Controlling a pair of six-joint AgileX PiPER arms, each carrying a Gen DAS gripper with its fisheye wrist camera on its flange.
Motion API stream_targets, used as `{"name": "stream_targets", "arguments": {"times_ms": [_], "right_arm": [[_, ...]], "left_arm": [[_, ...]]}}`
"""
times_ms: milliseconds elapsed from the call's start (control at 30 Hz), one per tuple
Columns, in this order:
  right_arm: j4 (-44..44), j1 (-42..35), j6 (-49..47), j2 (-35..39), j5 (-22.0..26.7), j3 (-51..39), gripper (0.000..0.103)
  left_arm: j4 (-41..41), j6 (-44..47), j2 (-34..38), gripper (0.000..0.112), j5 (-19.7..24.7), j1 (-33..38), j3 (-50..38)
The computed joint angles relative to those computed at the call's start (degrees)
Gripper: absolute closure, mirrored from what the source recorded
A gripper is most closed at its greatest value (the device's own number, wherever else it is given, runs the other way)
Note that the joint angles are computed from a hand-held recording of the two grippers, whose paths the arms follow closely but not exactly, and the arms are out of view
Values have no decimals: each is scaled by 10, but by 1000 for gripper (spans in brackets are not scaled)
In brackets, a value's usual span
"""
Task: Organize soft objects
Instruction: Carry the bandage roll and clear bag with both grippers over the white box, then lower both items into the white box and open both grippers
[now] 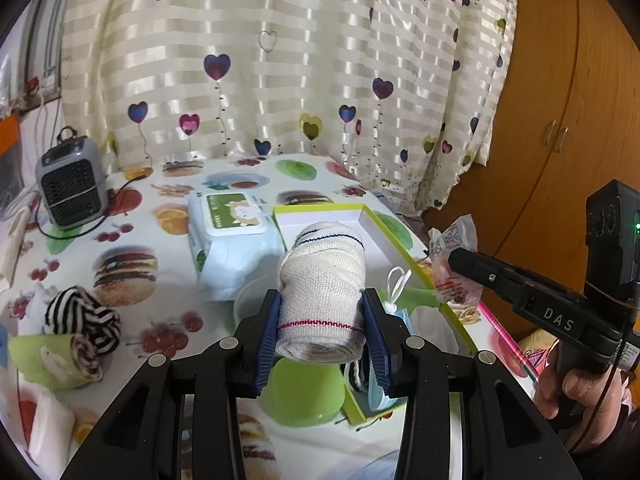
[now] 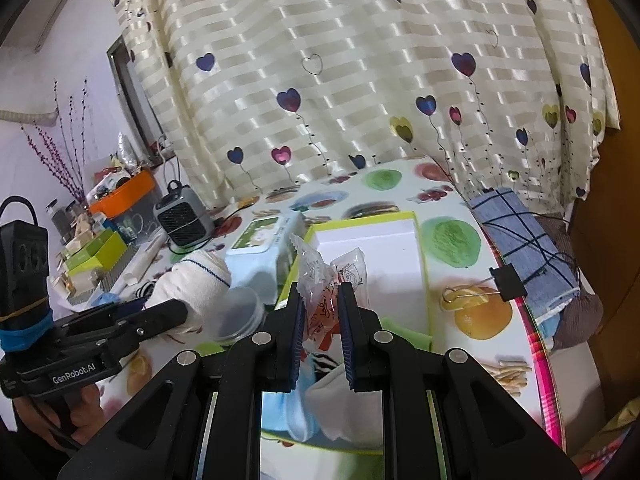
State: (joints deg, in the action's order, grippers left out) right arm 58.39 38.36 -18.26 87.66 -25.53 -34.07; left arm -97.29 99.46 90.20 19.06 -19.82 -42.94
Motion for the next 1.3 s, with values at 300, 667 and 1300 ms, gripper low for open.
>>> {"name": "stream_targets", "arguments": {"times_ms": [300,667,1300], "right_arm": [[-164,-63,145,47,28,-2,86],[-346,-115,310,98,35,-5,86],[-153,-75,112,75,21,-11,58]], "left_arm": [[-3,-16,60,73,-32,-54,-57],[106,-131,136,73,-59,-94,-133],[149,-172,153,72,-27,-81,-163]]}}
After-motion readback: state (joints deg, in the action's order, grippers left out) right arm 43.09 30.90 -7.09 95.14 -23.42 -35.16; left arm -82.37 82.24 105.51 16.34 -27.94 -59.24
